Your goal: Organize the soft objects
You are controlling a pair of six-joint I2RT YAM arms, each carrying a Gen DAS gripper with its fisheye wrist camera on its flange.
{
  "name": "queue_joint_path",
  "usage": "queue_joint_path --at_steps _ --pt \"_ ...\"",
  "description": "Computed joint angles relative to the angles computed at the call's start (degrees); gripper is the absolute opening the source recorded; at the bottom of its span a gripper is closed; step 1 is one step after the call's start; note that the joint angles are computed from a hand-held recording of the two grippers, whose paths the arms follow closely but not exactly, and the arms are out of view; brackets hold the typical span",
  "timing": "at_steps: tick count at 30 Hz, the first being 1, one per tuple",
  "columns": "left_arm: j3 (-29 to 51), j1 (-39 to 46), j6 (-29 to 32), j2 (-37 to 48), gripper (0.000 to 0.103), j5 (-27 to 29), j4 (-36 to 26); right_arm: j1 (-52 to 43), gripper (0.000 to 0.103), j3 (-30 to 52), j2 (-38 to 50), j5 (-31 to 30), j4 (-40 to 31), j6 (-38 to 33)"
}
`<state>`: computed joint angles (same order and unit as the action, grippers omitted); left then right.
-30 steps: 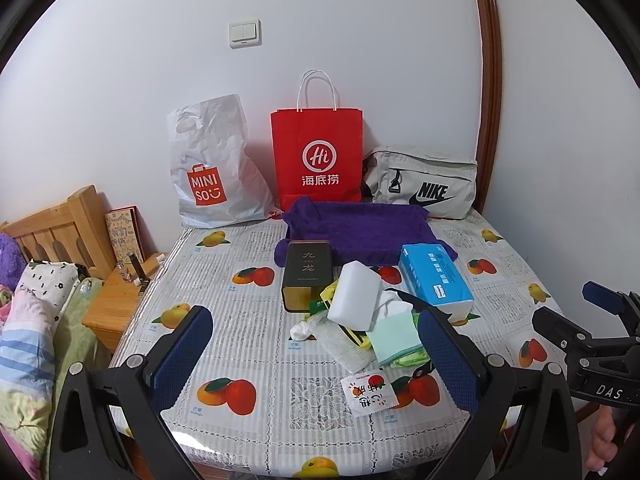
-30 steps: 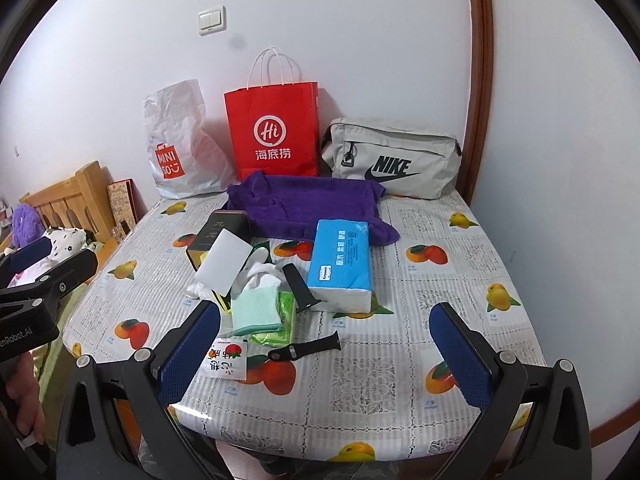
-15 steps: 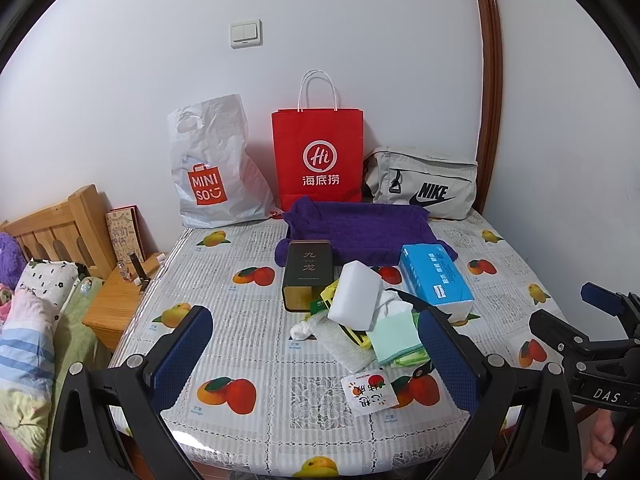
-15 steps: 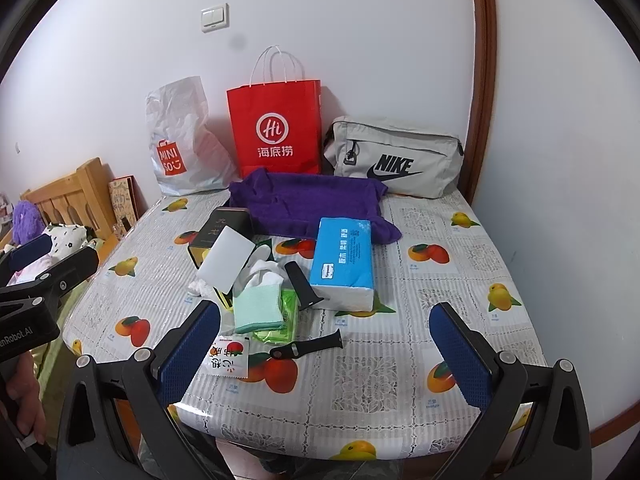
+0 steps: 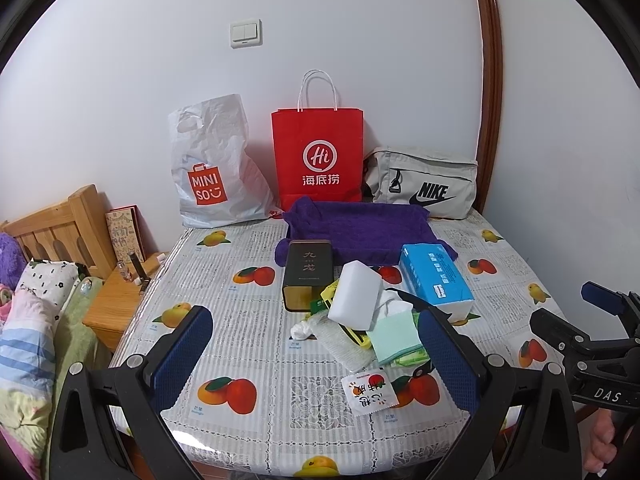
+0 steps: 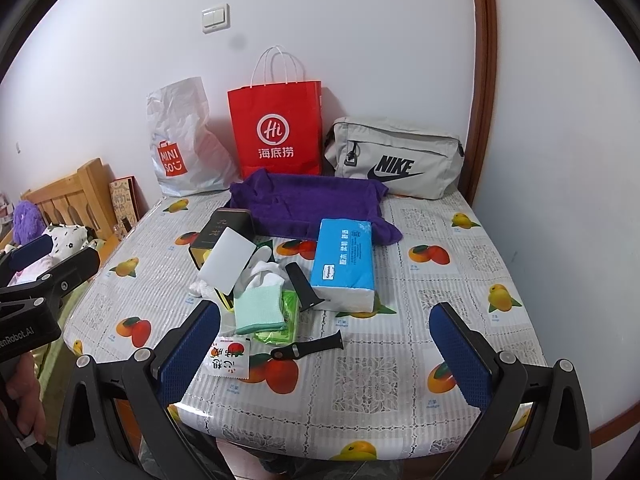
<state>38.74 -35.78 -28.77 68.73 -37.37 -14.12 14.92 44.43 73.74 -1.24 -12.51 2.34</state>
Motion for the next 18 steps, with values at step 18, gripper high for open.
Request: queue_joint_path --at_steps 18 --pt "-0.4 -0.1 0.0 0.3 0.103 0.2 0.7 -0.3 0.103 0.1 -0.1 -0.5 0.1 0.2"
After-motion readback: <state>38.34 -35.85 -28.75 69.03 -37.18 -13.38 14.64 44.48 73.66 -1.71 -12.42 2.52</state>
